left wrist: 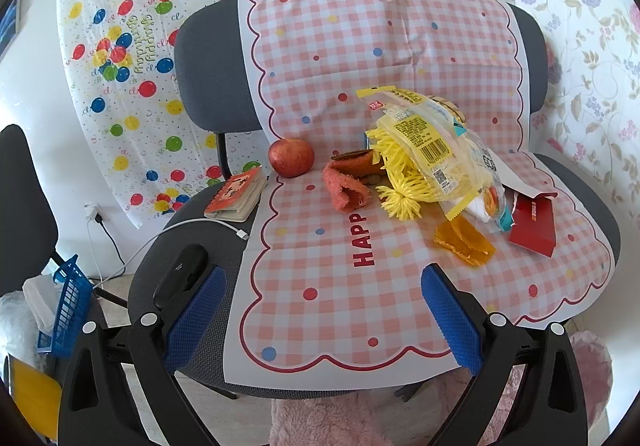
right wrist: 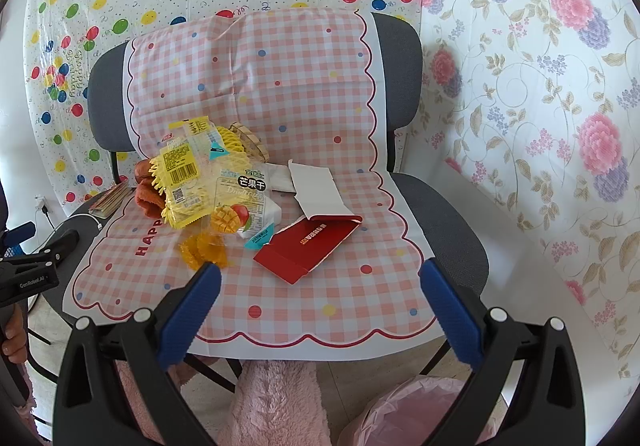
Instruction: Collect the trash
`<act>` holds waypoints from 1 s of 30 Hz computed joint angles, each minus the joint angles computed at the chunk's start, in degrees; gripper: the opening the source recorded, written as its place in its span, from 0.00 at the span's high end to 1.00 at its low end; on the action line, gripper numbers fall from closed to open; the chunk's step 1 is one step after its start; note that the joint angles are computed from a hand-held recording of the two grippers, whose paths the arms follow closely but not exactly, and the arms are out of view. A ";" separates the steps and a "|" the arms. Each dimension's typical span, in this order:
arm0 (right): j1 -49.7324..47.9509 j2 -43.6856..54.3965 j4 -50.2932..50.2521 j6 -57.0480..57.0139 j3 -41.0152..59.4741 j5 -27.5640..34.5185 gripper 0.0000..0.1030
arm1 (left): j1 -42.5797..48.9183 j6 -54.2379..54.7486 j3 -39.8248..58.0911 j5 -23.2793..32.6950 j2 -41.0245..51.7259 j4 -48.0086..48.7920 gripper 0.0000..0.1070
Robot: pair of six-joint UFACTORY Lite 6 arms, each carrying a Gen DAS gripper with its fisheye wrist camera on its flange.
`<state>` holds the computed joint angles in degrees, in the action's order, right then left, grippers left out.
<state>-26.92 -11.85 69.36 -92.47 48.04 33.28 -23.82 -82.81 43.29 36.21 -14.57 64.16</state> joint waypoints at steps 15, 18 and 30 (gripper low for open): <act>1.96 1.96 11.19 -13.01 -2.51 -3.09 0.06 | 2.99 -0.33 -1.94 -2.28 0.80 0.59 0.10; 2.74 3.28 13.85 -16.24 -2.07 -4.23 0.06 | 5.30 1.28 -2.24 -4.99 1.46 -0.54 0.10; 3.90 14.63 18.91 -17.95 4.57 0.81 0.06 | 3.94 -4.45 7.27 -6.85 15.40 5.25 0.10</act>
<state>-23.01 2.79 88.27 -110.42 52.61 34.09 -19.88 -87.25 50.56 29.36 0.84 69.41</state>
